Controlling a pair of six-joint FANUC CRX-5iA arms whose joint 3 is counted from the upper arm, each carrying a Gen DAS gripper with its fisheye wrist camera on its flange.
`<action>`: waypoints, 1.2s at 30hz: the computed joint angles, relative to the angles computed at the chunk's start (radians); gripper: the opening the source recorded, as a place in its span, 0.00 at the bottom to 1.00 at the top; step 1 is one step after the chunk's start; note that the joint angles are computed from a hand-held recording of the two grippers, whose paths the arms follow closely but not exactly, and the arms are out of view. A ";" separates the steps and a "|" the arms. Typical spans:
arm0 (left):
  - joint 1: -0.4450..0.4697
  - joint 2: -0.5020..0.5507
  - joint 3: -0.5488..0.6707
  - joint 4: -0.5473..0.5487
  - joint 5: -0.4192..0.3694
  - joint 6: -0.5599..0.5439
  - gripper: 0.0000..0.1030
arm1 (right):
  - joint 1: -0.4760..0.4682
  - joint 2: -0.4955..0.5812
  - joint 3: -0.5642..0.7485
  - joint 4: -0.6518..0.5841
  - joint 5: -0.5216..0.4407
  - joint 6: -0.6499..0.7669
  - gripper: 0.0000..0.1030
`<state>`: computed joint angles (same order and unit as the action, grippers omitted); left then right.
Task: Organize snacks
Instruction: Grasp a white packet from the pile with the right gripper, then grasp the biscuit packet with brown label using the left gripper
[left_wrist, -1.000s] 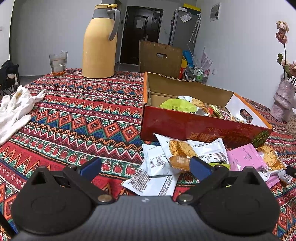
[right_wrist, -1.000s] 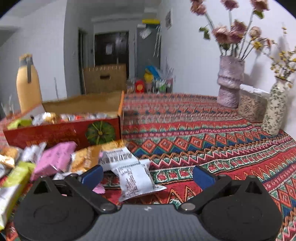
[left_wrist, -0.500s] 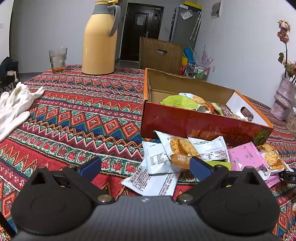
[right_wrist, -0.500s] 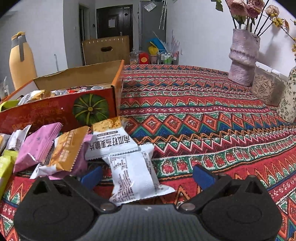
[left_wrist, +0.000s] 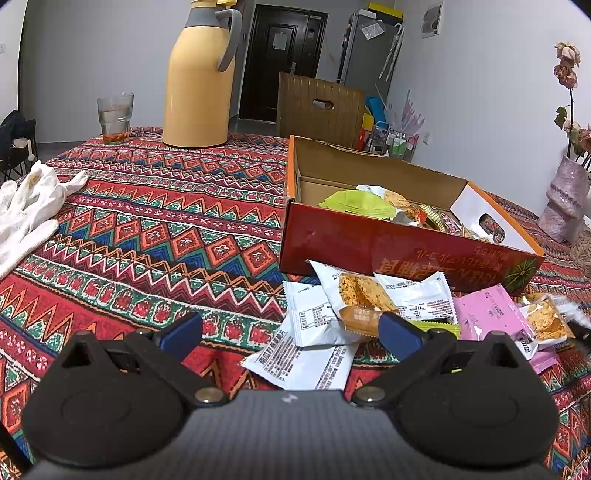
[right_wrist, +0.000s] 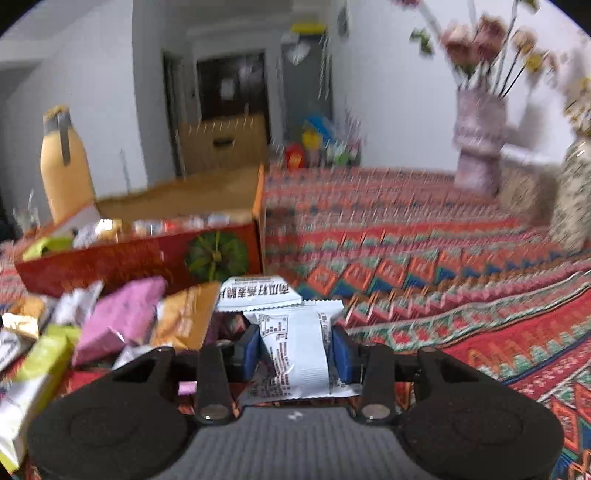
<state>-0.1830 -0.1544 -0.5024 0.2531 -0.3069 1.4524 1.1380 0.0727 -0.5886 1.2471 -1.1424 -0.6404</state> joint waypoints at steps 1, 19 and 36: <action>0.000 0.000 0.002 -0.005 -0.002 0.004 1.00 | 0.010 0.007 0.000 0.018 -0.029 -0.034 0.39; -0.066 0.035 0.181 -0.273 -0.175 0.207 1.00 | 0.019 0.005 -0.040 0.097 -0.076 -0.185 0.39; -0.277 0.266 0.515 -0.696 -0.460 0.527 0.75 | 0.005 -0.018 -0.082 0.150 -0.028 -0.259 0.39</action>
